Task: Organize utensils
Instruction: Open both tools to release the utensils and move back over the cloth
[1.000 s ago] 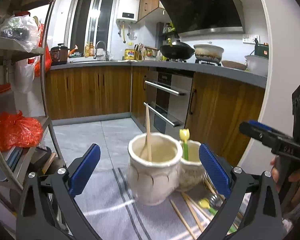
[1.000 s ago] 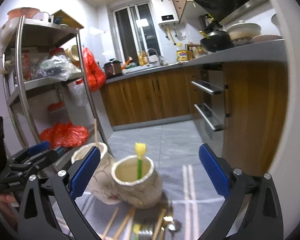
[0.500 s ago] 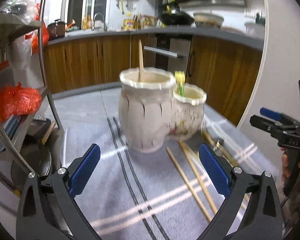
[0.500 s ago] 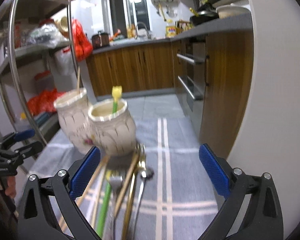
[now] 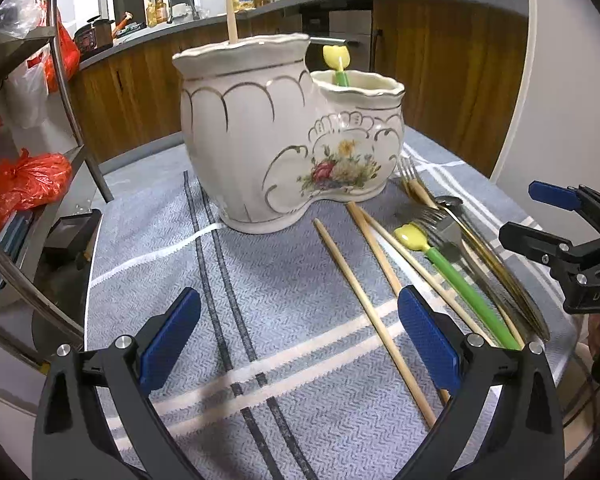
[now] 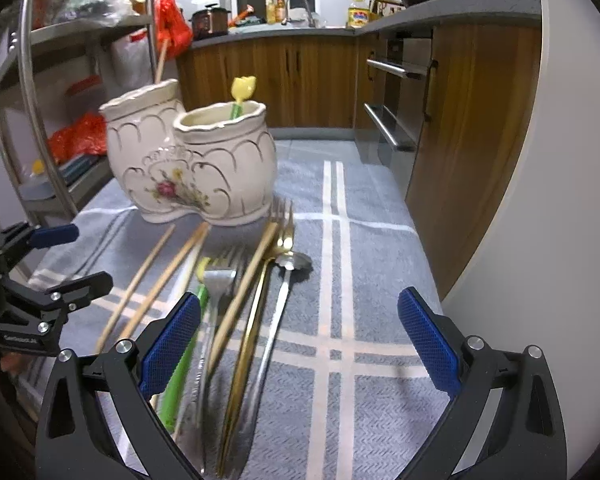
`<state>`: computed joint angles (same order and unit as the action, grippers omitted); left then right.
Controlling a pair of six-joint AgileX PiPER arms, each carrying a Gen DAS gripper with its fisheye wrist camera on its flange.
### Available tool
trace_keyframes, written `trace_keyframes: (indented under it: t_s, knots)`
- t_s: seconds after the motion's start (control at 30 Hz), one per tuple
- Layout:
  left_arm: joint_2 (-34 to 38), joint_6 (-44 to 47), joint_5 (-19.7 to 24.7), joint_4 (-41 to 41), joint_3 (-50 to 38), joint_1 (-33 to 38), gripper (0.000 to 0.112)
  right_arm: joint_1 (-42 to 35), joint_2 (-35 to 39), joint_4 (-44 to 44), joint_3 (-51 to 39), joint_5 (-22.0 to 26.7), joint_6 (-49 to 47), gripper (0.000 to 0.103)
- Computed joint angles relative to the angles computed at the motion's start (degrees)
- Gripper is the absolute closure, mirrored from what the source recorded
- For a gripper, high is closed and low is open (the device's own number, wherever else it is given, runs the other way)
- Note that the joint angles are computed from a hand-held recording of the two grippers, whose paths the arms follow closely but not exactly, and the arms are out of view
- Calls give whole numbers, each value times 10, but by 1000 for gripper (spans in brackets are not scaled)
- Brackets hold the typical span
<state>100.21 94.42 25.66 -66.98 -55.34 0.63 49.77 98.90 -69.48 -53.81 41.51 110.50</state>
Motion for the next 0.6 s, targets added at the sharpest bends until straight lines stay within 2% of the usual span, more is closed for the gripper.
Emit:
trace_keyframes:
  t_s: [0.07,0.13,0.2,0.33,0.43,0.5,0.6]
  knots:
    - [3,-19,-10,15,-3,-6,15,-13,1,8,-2,-10,-4,8]
    - [7,-41,-13,34,-8,-10,16,-23,6,25,-11,-13,-24,25]
    - [11,-68,-11,60,-15,-13,21,-32,14,47,-23,-15,-49,37]
    - [13,-97,-15,92,-18,-22,28,-48,21,80,-36,-41,-88,53]
    - [14,-120,-19,118,-18,-30,33,-53,28,98,-44,-52,-108,63]
    - [14,-134,-16,132,-19,-33,34,-57,33,107,-48,-61,-119,66]
    - [15,-150,-4,151,-20,-34,42,-66,38,118,-51,-76,-129,72]
